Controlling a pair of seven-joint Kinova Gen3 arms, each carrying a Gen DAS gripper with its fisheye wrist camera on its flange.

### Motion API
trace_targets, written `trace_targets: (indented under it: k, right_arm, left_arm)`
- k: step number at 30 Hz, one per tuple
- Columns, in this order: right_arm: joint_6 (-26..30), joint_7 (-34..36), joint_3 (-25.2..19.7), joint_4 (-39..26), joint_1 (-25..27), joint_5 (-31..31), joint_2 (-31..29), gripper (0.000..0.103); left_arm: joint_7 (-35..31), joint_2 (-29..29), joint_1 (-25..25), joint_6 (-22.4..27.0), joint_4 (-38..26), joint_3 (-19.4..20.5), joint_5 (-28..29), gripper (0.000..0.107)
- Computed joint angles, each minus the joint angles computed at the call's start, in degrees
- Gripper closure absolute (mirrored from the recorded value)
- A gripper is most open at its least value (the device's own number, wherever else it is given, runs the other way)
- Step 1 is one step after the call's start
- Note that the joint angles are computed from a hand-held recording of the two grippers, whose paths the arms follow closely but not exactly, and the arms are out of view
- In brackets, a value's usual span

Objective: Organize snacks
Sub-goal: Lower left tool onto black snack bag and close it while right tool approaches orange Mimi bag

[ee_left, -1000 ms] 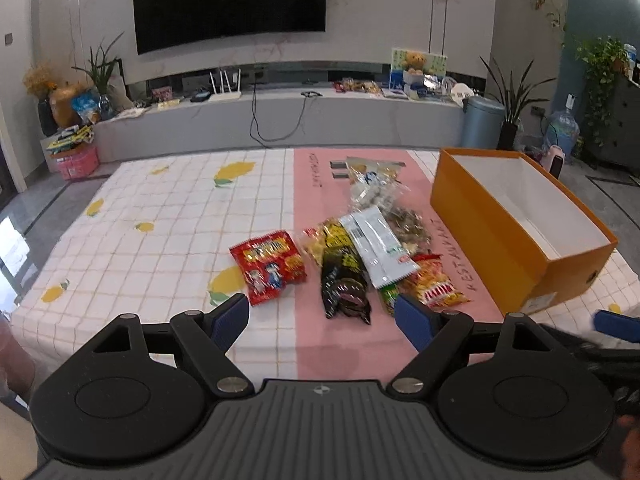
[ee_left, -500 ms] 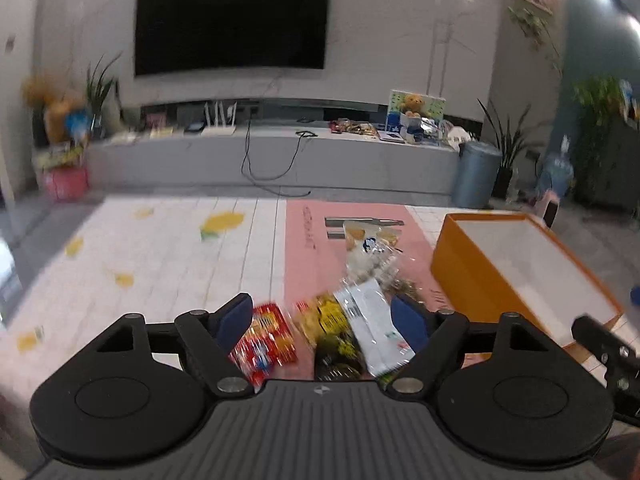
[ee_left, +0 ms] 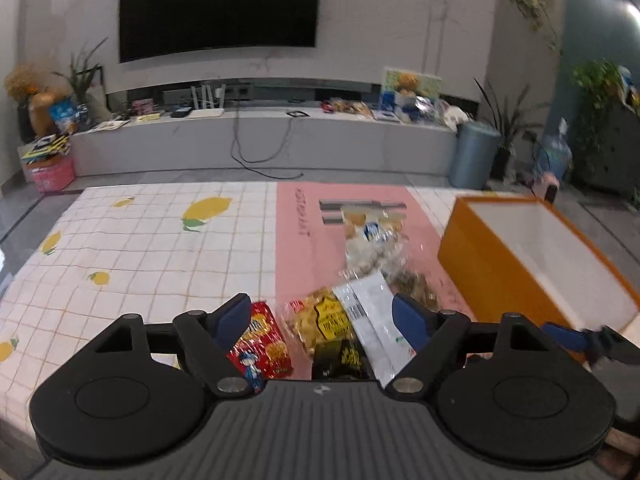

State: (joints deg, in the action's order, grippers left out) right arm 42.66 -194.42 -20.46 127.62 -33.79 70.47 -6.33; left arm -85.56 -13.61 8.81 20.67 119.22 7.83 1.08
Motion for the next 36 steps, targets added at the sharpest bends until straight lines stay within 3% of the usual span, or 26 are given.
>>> trace_targets:
  k: [2,5,8,10,12,15,19,23,26,28,32,36]
  right_arm:
    - [4.7,0.5,-2.5,-0.4,0.0,3.3,4.0,0.003]
    - [10.4,3.4,-1.1,-1.8,-5.0,3.4,7.8,0.003]
    - [13.0,1.8,-0.2,-1.5,-8.2,5.2,9.7,0.003]
    - [12.1,0.2,0.3,-0.6,-9.3,5.6,9.1,0.003]
    - [11.4,-3.0,0.1,-0.2,-9.4,5.2,8.7,0.003]
    - [13.0,-5.6,0.9,-1.4,-10.9,3.2,10.7,0.007]
    - [9.0,-5.7,2.8,-2.5,-10.0,-0.7,11.6,0.014]
    - [6.2,-7.5,4.1,-2.7,-9.2,-2.1,12.1,0.014]
    - [3.1,-9.8,4.8,-1.5,-8.6,0.0,11.9,0.016]
    - [1.3,-11.0,4.7,-0.8,-7.7,0.8,11.8,0.023]
    - [3.3,-8.4,4.4,-1.3,-8.5,-0.8,11.8,0.026]
    - [5.3,-6.7,4.0,-1.9,-9.5,-1.6,12.1,0.029]
  left_arm:
    - [0.2,0.7,-0.1,-0.8,0.8,0.7,-0.7,0.013]
    - [2.7,1.4,-2.2,-3.1,2.8,3.9,-3.5,0.010]
    - [-0.6,2.4,1.9,-6.0,4.8,-0.2,-1.2,0.010]
    - [-4.8,3.6,6.2,-6.8,5.1,-5.5,3.5,0.010]
    - [-7.4,4.6,7.3,-6.5,5.0,-7.7,7.2,0.010]
    - [-7.7,5.9,4.9,-5.3,4.3,-6.1,8.3,0.010]
    - [-5.1,6.8,2.0,-3.7,3.4,-3.2,6.3,0.010]
    - [-8.8,7.8,3.0,-3.3,3.2,-4.6,9.8,0.010]
    - [-5.1,9.0,3.4,-2.9,2.6,-4.4,6.2,0.010]
    - [-0.5,9.9,4.6,-2.9,2.4,-4.7,1.7,0.010]
    - [8.9,12.4,-0.3,-1.0,1.1,1.7,-7.0,0.010]
    - [10.0,14.3,1.6,-0.8,0.9,0.3,-8.2,0.007]
